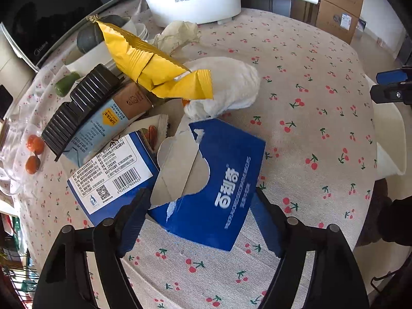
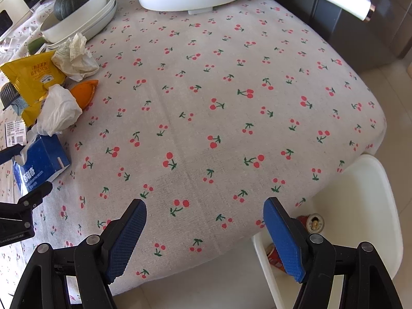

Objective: Collect trash
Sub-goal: 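Grasp the white plastic bag with the right tool while the left tool holds the box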

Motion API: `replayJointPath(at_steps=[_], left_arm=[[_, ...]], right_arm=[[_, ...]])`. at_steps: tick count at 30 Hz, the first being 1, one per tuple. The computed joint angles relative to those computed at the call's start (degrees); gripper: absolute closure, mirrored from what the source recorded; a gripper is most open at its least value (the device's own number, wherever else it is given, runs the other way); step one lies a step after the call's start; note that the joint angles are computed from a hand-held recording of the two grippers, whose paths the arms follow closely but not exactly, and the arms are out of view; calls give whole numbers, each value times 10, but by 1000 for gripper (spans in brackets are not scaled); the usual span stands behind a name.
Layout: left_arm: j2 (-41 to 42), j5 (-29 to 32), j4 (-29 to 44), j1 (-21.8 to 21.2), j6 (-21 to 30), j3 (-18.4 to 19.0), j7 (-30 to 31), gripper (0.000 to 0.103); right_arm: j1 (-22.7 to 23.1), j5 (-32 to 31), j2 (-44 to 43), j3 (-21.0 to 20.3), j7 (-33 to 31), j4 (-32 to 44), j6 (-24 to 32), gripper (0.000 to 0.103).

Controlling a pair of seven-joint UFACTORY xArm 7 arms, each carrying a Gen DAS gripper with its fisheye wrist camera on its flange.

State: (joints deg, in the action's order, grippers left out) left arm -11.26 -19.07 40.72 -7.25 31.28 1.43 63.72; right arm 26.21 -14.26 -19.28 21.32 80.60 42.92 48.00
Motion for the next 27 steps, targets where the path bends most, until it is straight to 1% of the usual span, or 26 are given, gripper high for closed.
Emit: replayJointPath(at_steps=[5,8,12,14,17,22,27], left_arm=[[-21,0,11,21,79,11,-56,28],[-38,-9,21,35,124,23,-88,28],[-72,-12,25,54,162,37,-118,28],[-86,-9,25,66,169,42,-142,28],[-96,-33,33,73,184,62,-150,28],[-98,-24,34,91,156,69,-158,28],[-67,-64,60,105,157,92,-163,28]], right_arm=[[1,-8,-3,6,7,4,10,24],[2,-7,-6,6,13,3,3,24],[2,-16,1,12,21,15,-6,24],[1,-24,13,15,25,26,-13,24],[3,-34,36,14,30,41,-33,24],[8,-65,92,8,41,76,-79,24],[29,-127,184,-11,49,150,-96,24]])
